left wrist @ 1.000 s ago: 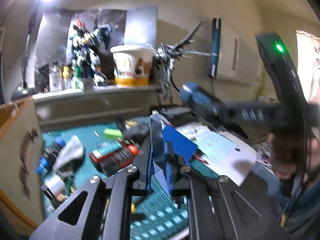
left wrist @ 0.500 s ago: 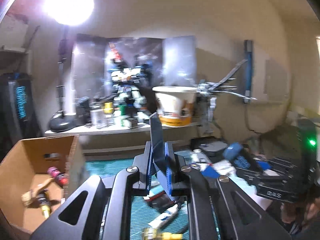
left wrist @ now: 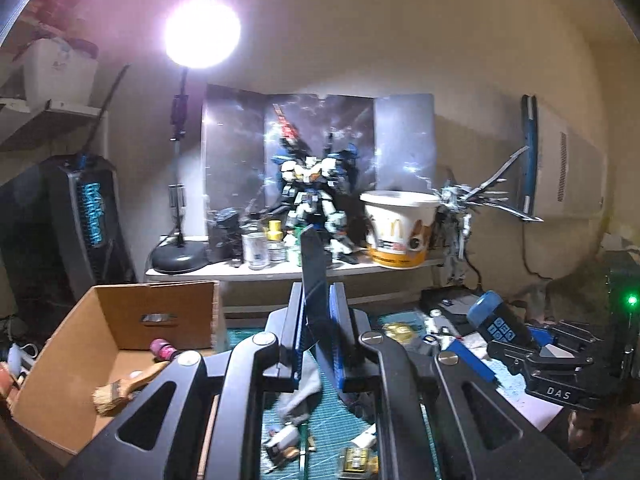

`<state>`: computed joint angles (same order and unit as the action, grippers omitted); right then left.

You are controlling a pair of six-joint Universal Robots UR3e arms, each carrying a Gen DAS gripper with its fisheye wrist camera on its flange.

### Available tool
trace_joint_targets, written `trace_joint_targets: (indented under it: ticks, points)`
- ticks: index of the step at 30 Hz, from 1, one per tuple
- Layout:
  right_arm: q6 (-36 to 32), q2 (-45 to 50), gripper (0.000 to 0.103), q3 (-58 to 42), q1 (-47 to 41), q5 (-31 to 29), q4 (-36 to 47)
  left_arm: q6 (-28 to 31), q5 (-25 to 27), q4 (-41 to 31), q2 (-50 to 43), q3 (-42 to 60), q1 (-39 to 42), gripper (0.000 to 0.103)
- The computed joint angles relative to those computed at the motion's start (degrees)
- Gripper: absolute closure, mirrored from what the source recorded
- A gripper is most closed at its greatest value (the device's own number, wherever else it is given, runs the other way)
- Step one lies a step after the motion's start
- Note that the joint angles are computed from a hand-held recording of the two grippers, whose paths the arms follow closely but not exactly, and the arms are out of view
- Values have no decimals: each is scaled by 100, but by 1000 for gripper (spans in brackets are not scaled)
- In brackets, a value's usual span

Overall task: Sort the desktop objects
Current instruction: 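Carry the black bottle with the right tool while the left tool carries its blue item toward the box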

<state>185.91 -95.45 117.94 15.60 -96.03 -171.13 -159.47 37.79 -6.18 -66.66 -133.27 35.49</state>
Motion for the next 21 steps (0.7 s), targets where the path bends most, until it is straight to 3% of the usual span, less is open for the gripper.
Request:
trace_joint_targets:
  ticks: [11, 21]
  points:
    - [-185, 1119, 65, -1138, 616, 206, -140, 525, -67, -855, 445, -178, 1447, 91]
    - [-393, 2526, 65, -2797, 1281, 517, 57, 1582, -451, -2465, 1346, -403, 3144, 91]
